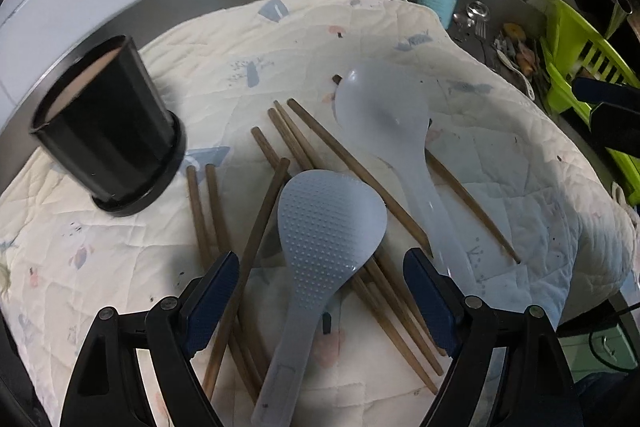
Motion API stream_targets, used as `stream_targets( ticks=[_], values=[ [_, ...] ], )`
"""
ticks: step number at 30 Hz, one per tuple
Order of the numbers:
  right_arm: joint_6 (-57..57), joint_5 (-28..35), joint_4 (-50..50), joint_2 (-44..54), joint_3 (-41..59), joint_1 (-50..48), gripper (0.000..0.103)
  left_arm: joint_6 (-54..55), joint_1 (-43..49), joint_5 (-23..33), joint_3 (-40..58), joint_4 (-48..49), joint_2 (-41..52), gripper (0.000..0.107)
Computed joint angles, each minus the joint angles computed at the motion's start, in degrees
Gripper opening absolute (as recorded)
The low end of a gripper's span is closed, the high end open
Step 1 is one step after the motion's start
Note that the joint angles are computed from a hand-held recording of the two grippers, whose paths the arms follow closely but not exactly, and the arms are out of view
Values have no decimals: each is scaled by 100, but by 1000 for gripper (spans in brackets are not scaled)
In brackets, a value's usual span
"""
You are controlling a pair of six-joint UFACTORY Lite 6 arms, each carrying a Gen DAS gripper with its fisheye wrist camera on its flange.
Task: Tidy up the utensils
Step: 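Lower the left tool onto the white textured rice paddle and close on it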
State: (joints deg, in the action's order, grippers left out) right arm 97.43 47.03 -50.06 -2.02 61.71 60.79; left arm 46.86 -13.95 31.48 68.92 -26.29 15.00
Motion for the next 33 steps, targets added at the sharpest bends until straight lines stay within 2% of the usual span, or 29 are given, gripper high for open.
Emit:
stream_targets(
  ticks=[13,33],
  values=[
    [-90,-249,31,164,62,-237,92,67,9,139,671,95,794,89],
    [-346,-564,186,221,36,-568,92,-166,-344,-273,530,654,706,89]
  ],
)
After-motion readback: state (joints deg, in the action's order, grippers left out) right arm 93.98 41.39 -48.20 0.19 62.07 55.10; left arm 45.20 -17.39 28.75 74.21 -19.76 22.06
